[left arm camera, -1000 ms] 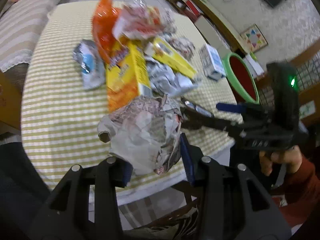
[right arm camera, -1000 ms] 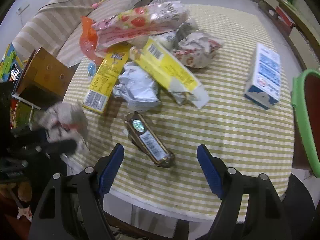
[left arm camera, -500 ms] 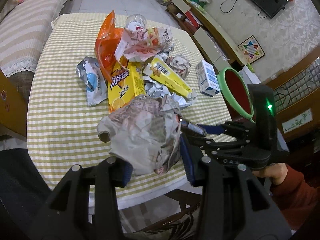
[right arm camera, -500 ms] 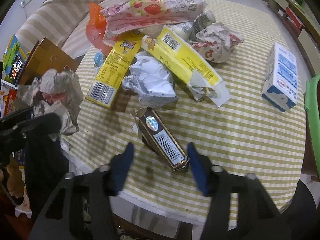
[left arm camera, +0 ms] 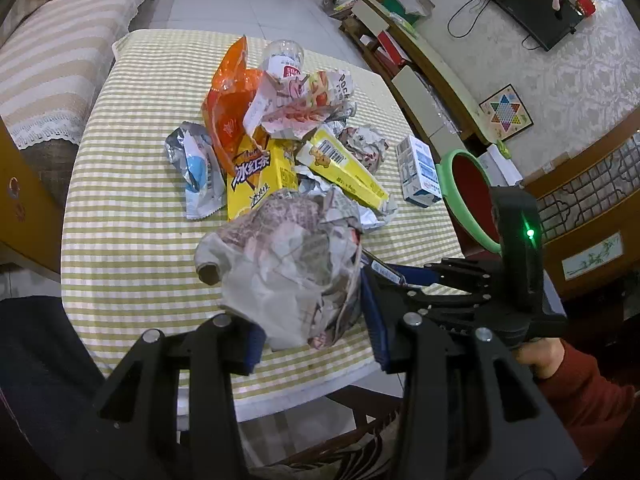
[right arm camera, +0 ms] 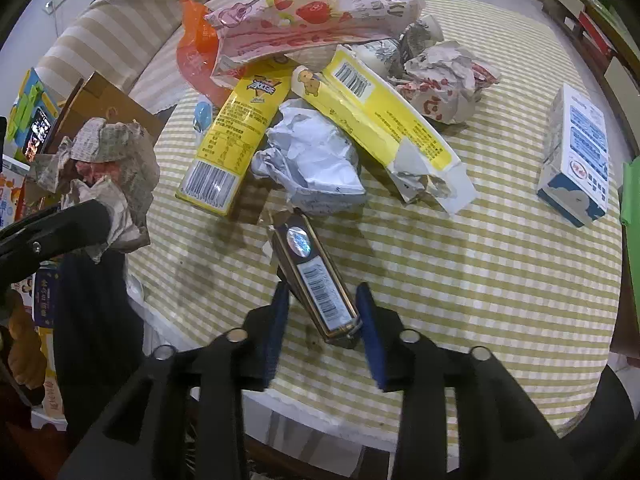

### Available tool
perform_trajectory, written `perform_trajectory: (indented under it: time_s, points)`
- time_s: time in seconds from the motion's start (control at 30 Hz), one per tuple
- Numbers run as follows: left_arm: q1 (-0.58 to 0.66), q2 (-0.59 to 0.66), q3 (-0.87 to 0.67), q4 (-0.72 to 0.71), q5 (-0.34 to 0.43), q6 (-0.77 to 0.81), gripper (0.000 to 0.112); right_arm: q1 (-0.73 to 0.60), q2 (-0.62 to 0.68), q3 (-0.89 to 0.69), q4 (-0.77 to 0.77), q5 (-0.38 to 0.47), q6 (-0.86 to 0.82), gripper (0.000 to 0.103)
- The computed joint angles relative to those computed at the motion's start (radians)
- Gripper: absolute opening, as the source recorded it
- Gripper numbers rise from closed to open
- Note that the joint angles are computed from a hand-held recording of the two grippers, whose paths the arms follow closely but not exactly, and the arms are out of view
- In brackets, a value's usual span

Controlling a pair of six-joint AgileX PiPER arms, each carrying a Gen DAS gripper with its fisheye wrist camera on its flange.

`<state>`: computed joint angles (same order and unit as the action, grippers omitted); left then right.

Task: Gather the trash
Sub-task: 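Grasp the crumpled paper with the left tool while the right tool grasps the chocolate box, then move both tools over the bin and open them to drop paper and box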

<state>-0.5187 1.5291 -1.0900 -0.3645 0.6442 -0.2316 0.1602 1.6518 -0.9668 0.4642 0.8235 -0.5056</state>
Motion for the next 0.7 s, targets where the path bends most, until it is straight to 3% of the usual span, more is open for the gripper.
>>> perform_trajectory:
  time_s: [0.13, 0.17, 0.2, 0.33, 0.7]
  points:
    - [0.003, 0.000, -0.006, 0.006, 0.002, -0.004, 0.040, 0.022, 0.010, -0.005, 0.003, 0.000, 0.004, 0.041]
    - [0.004, 0.000, -0.008, 0.005, 0.003, -0.004, 0.040, 0.029, 0.011, -0.005, 0.003, 0.000, 0.001, 0.038]
    - [0.005, 0.000, -0.010, 0.006, 0.003, -0.006, 0.040, 0.031, 0.010, -0.001, 0.006, -0.001, -0.002, 0.029]
    - [0.004, 0.000, -0.022, 0.018, 0.008, -0.021, 0.040, 0.008, -0.011, 0.016, 0.059, 0.009, -0.042, 0.020]
    - [-0.006, -0.005, -0.086, 0.062, 0.011, -0.066, 0.040, -0.157, -0.206, 0.033, 0.127, 0.098, -0.069, 0.020]
